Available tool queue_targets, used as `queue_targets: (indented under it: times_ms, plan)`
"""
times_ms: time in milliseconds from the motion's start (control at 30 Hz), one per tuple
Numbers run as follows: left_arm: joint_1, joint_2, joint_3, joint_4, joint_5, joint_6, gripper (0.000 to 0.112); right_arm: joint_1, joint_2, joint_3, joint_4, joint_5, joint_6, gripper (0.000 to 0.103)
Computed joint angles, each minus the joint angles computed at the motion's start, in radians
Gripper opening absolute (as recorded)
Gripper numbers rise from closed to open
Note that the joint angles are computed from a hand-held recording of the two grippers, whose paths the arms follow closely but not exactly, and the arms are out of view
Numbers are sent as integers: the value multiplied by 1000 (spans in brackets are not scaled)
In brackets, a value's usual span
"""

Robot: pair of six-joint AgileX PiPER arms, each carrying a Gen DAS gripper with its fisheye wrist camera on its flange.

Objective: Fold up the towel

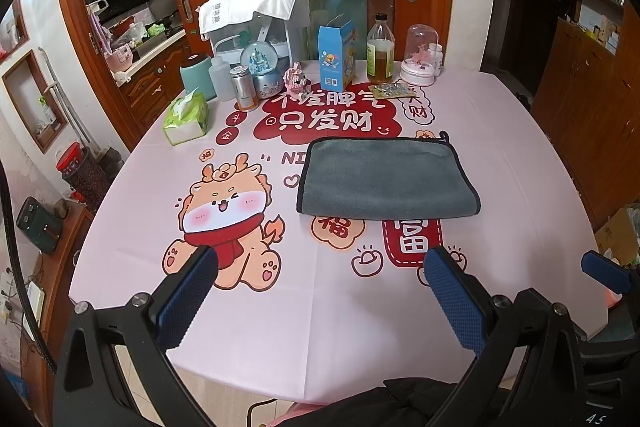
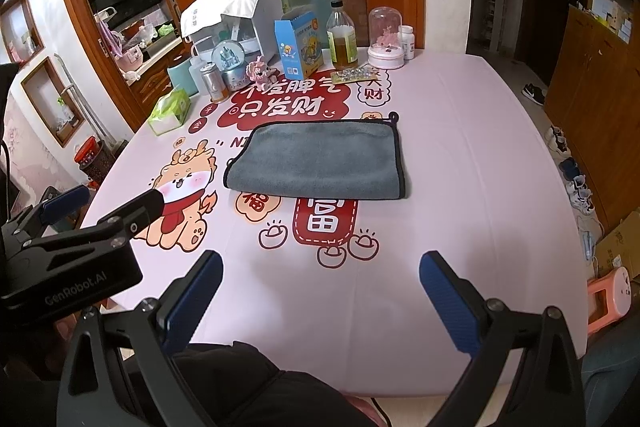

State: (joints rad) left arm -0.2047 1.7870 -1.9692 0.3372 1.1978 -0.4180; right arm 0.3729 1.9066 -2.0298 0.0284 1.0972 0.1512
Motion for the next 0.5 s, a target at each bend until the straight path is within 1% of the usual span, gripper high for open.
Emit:
queue_targets:
  times_ms: [400, 433, 500]
  plan:
    - [-1, 3, -6, 0, 5, 0, 102, -4, 8, -19, 4, 13, -4, 99]
    - [-1, 3, -7, 1, 5, -1, 102, -1, -1, 0, 2, 4, -1, 99]
    - [-1, 4, -8, -1, 6, 1, 102, -4, 10, -23, 4, 16, -4, 99]
